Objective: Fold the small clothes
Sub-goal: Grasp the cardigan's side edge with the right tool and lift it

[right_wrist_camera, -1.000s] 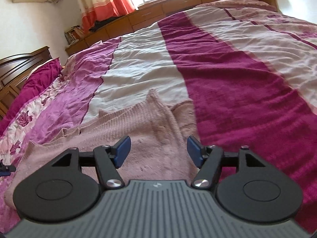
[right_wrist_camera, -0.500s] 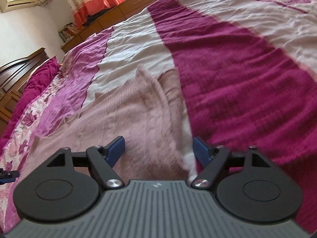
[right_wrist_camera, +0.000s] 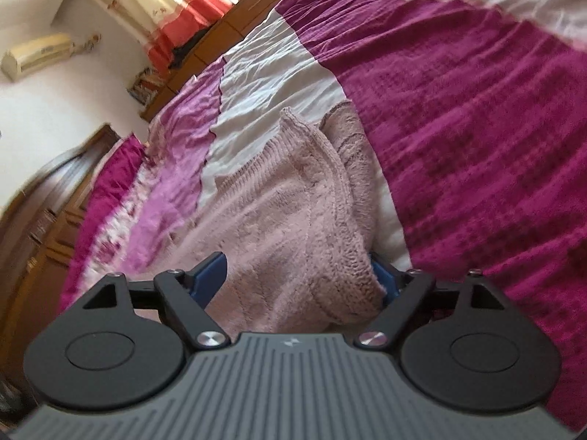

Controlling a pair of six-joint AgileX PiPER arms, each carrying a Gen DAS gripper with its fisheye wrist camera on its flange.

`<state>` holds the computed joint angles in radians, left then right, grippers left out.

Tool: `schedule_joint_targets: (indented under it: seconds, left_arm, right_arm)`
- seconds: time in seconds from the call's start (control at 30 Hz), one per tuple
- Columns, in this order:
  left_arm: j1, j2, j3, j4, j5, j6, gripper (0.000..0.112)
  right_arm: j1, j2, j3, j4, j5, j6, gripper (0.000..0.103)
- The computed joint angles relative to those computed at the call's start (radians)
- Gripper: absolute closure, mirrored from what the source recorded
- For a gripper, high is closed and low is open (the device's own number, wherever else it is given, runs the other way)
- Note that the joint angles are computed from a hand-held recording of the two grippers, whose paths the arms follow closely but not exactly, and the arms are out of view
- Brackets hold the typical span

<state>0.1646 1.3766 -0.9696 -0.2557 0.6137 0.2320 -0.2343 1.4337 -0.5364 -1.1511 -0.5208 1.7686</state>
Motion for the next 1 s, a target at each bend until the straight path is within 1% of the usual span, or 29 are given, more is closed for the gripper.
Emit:
schedule_joint_targets:
  seconds: [0.13, 0.23, 0.3, 0.33, 0.37, 0.4, 0.47, 0.5, 0.53, 0.57, 0.7, 1.0]
  left_arm:
    - [0.001, 0.002, 0.001, 0.006, 0.015, -0.012, 0.066]
    - [-0.003, 0.000, 0.006, 0.029, 0.017, -0.043, 0.066]
    - [-0.009, 0.001, 0.008, 0.047, 0.015, -0.062, 0.066]
    - [-0.011, 0.003, 0.009, 0.055, 0.016, -0.070, 0.066]
    - [-0.011, 0.003, 0.009, 0.058, 0.018, -0.073, 0.066]
    - [-0.012, 0.005, 0.009, 0.061, 0.019, -0.075, 0.066]
    - [-0.014, 0.006, 0.010, 0.064, 0.018, -0.077, 0.066]
    - [-0.014, 0.007, 0.009, 0.064, 0.018, -0.077, 0.066]
    - [-0.015, 0.007, 0.010, 0.066, 0.017, -0.080, 0.066]
    - [-0.014, 0.009, 0.009, 0.067, 0.016, -0.081, 0.066]
    - [-0.012, 0.015, 0.009, 0.073, 0.013, -0.091, 0.066]
    - [-0.017, 0.014, 0.014, 0.085, 0.009, -0.095, 0.066]
  right_arm:
    - [-0.034, 0.050, 0.018, 0.128, -0.094, -0.068, 0.016]
    - [-0.049, 0.090, 0.009, 0.166, -0.142, -0.088, 0.017]
    - [-0.049, 0.109, -0.004, 0.176, -0.159, -0.100, 0.019]
    - [-0.046, 0.119, -0.008, 0.186, -0.164, -0.108, 0.024]
    - [-0.039, 0.127, -0.011, 0.202, -0.158, -0.120, 0.032]
    - [-0.028, 0.133, -0.016, 0.213, -0.142, -0.125, 0.036]
    - [-0.005, 0.147, -0.023, 0.241, -0.112, -0.154, 0.054]
    - [0.004, 0.150, -0.026, 0.247, -0.094, -0.165, 0.058]
    - [0.010, 0.153, -0.024, 0.260, -0.086, -0.182, 0.065]
    - [0.009, 0.157, -0.021, 0.267, -0.089, -0.191, 0.068]
    - [-0.008, 0.174, -0.014, 0.269, -0.117, -0.201, 0.070]
    - [0.003, 0.188, -0.038, 0.258, -0.091, -0.180, 0.070]
